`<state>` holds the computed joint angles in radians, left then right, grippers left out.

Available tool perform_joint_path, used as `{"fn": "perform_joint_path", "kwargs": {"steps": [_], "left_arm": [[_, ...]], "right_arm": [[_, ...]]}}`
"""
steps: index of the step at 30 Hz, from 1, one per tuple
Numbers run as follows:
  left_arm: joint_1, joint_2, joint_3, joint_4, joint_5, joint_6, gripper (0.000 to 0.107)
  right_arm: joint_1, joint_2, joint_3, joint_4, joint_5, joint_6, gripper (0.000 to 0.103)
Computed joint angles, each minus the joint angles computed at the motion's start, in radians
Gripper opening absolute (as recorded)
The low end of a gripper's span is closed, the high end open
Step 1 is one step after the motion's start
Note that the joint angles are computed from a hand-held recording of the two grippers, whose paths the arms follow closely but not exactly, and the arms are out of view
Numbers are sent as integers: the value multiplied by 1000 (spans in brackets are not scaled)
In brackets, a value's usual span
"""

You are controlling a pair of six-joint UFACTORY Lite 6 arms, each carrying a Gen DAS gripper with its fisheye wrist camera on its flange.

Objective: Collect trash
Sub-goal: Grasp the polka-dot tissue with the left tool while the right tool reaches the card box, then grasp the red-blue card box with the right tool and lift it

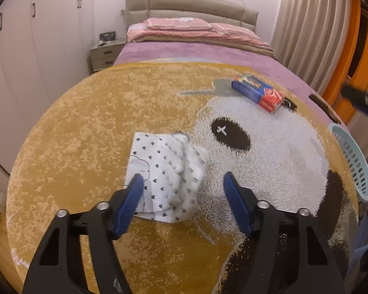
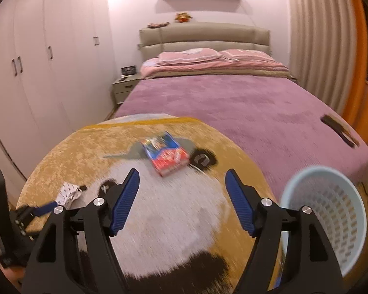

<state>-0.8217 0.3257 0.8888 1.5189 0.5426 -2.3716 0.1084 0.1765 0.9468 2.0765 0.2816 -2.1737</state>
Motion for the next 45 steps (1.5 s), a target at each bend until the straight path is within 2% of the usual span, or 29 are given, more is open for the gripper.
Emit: {"fn": "perform_joint_path", "kwargs": {"steps": [4,7,9,13,17,20,25,27,29,32,39,40,43,44,45], "left_arm": [[0,14,12,8,3,10,54],[1,-6,-14,52,-2,-44,48],[3,-24,-38,102,-11,-99,39],[7,-32,-47,126,-21,-122,39],[-1,-17,-23,84,-14,-69,35],[2,-26,-36,110,-22,-101,35],[12,-28,-38,124,-31,-113,34],[10,-28,-37,118,-29,-108,34],[8,-30,-39,112,-27,-103,34],[9,-30,-39,114,-28,-106,34],[8,-15,-22,96,-22,-84,34],[7,-12,-20,95,-21,-84,34],[7,-13,-23,106,-22,-98,34],[6,-14,-23,105,-22,-99,34],[6,-16,-25,109,-22,-104,34]], "right_arm": [[42,127,161,-132,-26,150,77],[58,247,311,-341,-36,373,82],[71,331,422,-526,-46,573,84],[81,516,663,-901,-8,988,85],[106,650,831,-1119,7,1216,85],[125,739,938,-1278,4,1365,85],[129,863,1073,-1426,18,1507,85],[124,915,1150,-1506,72,1592,85],[123,911,1142,-1500,56,1586,85],[137,940,1185,-1617,63,1692,85],[182,928,1162,-1799,25,1806,85],[189,910,1132,-1813,11,1819,84],[198,907,1123,-1805,12,1793,62],[197,914,1131,-1817,22,1803,50],[194,929,1155,-1808,45,1798,46]]}}
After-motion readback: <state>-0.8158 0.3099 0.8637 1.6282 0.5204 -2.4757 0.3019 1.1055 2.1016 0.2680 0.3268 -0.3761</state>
